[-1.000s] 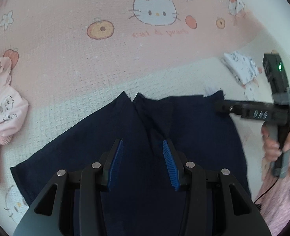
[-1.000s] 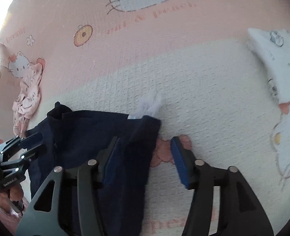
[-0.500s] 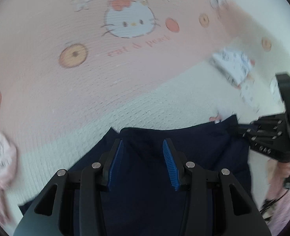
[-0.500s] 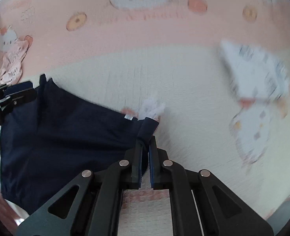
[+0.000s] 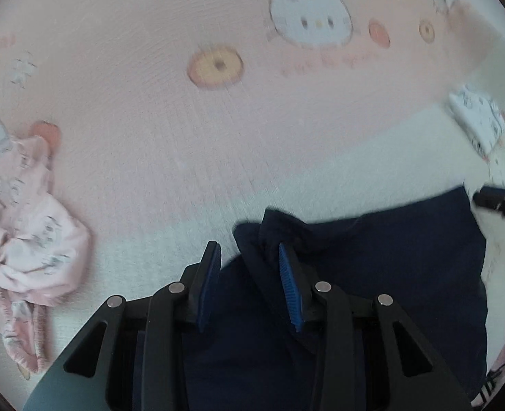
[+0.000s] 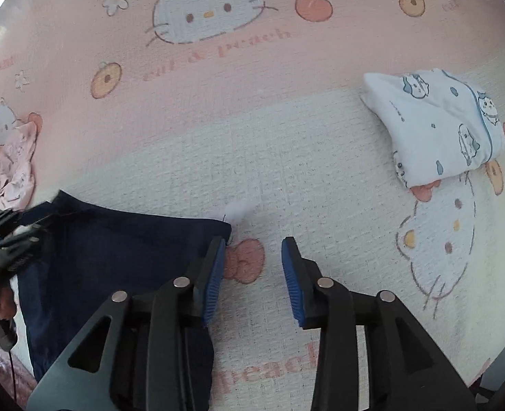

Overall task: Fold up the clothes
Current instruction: 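Fold the waistband toward the hem with both grippers, then lay the folded navy pants flat and open both grippers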

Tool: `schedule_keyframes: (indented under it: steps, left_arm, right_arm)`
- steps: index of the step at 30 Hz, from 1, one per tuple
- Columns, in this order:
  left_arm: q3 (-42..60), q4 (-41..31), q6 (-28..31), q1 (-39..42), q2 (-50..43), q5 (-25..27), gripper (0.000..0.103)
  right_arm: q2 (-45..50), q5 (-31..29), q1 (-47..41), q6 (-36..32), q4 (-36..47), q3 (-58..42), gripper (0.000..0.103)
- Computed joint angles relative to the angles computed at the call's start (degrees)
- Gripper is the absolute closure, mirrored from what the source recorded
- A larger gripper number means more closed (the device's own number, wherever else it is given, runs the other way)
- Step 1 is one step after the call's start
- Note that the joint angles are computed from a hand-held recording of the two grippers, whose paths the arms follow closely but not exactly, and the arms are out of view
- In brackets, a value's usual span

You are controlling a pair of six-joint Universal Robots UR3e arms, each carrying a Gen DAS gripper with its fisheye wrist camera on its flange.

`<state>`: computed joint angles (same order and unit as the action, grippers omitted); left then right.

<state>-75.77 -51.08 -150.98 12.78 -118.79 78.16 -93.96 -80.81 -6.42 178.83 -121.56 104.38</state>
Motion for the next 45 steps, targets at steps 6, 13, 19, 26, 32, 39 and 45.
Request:
schedule_keyframes:
  steps: [6, 13, 19, 26, 32, 39, 45]
  left_arm:
    - [3.4, 0.2, 0.8, -3.8, -4.0, 4.6, 0.066]
    - [10.1, -7.2, -8.4, 3.0, -2.9, -4.1, 0.063]
    - [-6.2, -5.7, -6.9, 8.9, 9.3, 5.9, 0.063]
    - [-11.8, -8.3, -8.1, 19.4, 10.3, -1.0, 0.063]
    - [-7.5, -11.1, -6.0, 21.2, 7.0, -8.4, 0.066]
    - [-6.4, -8.0, -6.2, 22.2, 6.1, -8.6, 0.097]
    - [-6.2, -8.1, -8.8, 22.3, 4.6, -4.7, 0.097]
  right_arm:
    - [1.4, -0.6, 2.9, -1.3, -1.5, 1.5, 0.064]
    - [4.1, -13.5, 8.8, 1.3, -4.2, -0.6, 0.063]
    - [1.7, -3.8, 6.8, 2.6, -1.5, -2.4, 0.063]
    - [12.2, 2.9, 21.6, 1.9, -1.2, -16.7, 0.063]
    - [30.7, -1.8, 32.1, -1.4, 4.0, -42.9, 0.061]
    - [39.0, -3.4, 32.7, 0.1, 9.0, -50.5, 0.068]
    - [36.6, -0.2, 29.4, 3.1, -0.3, -41.6, 0.07]
